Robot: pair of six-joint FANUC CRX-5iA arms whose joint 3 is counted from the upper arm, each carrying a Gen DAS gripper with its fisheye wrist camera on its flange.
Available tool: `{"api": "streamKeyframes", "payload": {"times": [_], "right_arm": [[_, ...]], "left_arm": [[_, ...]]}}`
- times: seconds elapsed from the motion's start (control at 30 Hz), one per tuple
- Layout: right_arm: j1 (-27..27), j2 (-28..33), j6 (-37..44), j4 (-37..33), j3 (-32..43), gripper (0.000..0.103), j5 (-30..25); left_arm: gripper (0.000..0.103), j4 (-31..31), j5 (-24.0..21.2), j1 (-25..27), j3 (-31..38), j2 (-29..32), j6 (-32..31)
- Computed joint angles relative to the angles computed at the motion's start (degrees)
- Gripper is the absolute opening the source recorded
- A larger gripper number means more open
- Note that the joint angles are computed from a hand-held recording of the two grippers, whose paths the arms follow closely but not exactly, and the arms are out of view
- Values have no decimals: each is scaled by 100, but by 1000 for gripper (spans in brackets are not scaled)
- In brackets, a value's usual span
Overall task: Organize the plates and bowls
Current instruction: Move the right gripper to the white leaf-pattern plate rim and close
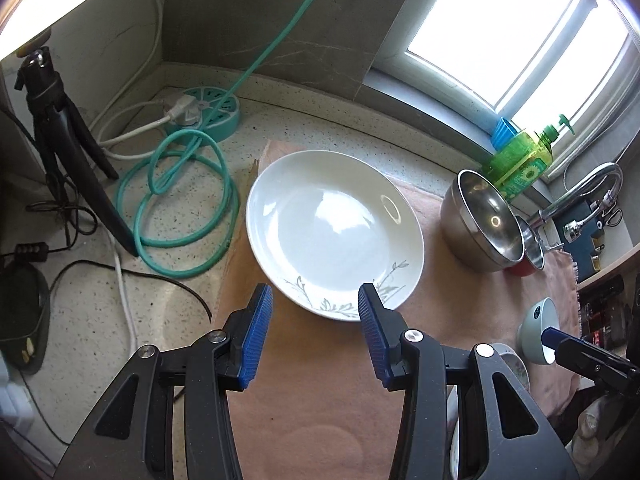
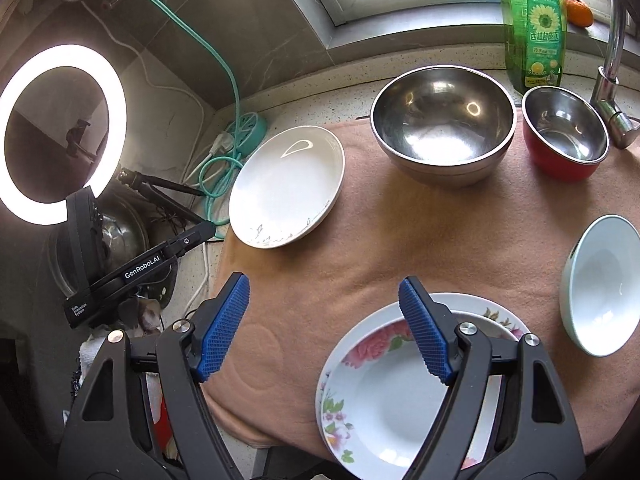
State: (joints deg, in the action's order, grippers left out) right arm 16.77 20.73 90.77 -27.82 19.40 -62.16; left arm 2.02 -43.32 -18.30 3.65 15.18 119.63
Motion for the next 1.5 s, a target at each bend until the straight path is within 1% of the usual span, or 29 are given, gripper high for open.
{"api": "streamKeyframes", "payload": {"times": [0.07, 0.17, 0.3, 0.47, 0.63, 0.7, 0.87, 0.9, 0.97, 1.03, 1.2, 1.33, 1.5], "right_arm": [[84, 174, -181, 71, 179, 70, -11], [221, 438, -406, 218, 421, 60, -20], [275, 828, -695, 223, 821, 51, -162], [341, 1238, -989, 383, 1221, 37, -219], [353, 1606, -1217, 471, 1595, 27, -363], [364, 1695, -1265, 526, 1687, 26, -387], [368, 1870, -1292, 553, 1891, 24, -533], [363, 1897, -1284, 543, 1932, 23, -566], [366, 1949, -1284, 536, 2006, 18, -601], [380, 2004, -1300, 578, 2077, 18, -609], [432, 2141, -1350, 710, 2215, 16, -645], [436, 2290, -1393, 747, 2381, 11, -737], [445, 2399, -1357, 767, 2525, 9, -847]], "left_arm": [[43, 115, 75, 133, -9, 72, -227], [43, 263, 146, 290, 25, 219, -518], [41, 631, 251, 472, 29, 423, -964], [40, 810, 269, 550, 225, 685, -1311], [30, 1009, 336, 642, 333, 860, -1529], [28, 1039, 365, 673, 363, 900, -1563], [27, 1144, 342, 759, 360, 962, -1634], [22, 1141, 316, 768, 371, 980, -1649], [20, 1127, 272, 783, 392, 1012, -1639], [15, 1243, 293, 810, 355, 1026, -1726], [14, 1277, 274, 846, 366, 1045, -1787], [12, 1406, 274, 877, 361, 1093, -1889], [9, 1517, 290, 877, 355, 1142, -1988]]}}
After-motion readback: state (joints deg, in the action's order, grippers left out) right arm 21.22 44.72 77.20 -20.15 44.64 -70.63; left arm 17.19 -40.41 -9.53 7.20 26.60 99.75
